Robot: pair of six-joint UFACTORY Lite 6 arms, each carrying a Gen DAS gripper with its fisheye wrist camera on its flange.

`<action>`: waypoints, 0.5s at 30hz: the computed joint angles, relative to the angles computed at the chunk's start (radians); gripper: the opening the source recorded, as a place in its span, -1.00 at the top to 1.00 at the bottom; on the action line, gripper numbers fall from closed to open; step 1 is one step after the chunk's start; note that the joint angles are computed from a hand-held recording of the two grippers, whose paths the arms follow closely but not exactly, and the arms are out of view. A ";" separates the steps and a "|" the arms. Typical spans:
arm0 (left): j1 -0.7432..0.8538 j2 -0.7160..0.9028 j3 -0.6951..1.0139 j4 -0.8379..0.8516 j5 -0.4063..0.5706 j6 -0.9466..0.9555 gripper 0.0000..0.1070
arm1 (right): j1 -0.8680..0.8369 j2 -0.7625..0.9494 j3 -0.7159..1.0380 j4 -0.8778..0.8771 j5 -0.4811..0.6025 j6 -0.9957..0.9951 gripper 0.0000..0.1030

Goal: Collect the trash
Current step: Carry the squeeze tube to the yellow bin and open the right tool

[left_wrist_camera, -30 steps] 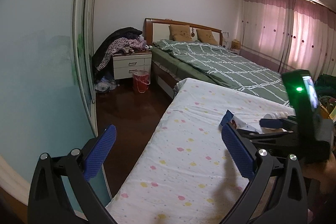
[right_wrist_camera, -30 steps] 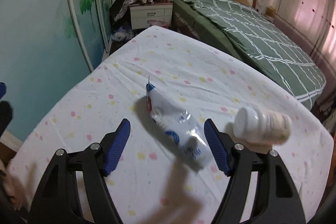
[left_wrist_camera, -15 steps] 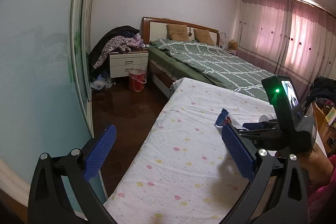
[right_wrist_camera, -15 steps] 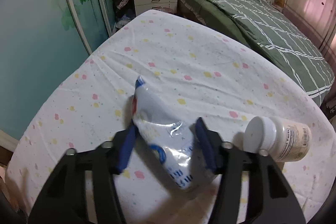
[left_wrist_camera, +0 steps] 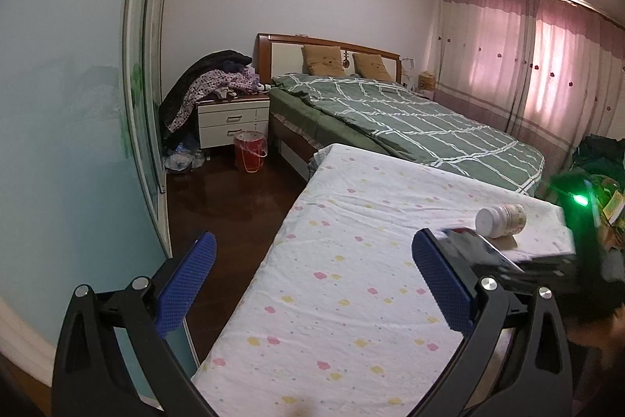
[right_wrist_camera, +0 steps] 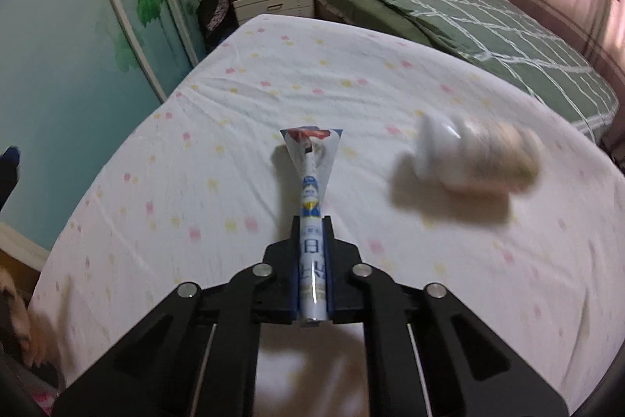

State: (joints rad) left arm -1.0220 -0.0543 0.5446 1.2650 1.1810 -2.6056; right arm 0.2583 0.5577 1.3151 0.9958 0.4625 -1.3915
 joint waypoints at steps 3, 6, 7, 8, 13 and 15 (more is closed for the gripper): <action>-0.009 0.007 0.006 0.002 0.000 0.007 -0.86 | -0.105 -0.109 -0.161 0.127 0.025 -0.161 0.82; -0.011 0.019 0.018 0.005 -0.003 0.018 -0.86 | -0.211 -0.201 -0.285 0.212 0.056 -0.279 0.82; -0.012 0.021 0.019 0.009 -0.004 0.018 -0.86 | -0.257 -0.235 -0.322 0.235 0.069 -0.314 0.82; -0.012 0.023 0.021 0.012 -0.005 0.019 -0.86 | -0.308 -0.269 -0.355 0.262 0.086 -0.352 0.82; -0.010 0.034 0.030 0.012 -0.015 0.039 -0.86 | -0.549 -0.356 -0.415 0.309 0.162 -0.420 0.82; -0.012 0.032 0.029 0.016 -0.018 0.040 -0.86 | -0.645 -0.356 -0.406 0.316 0.186 -0.429 0.82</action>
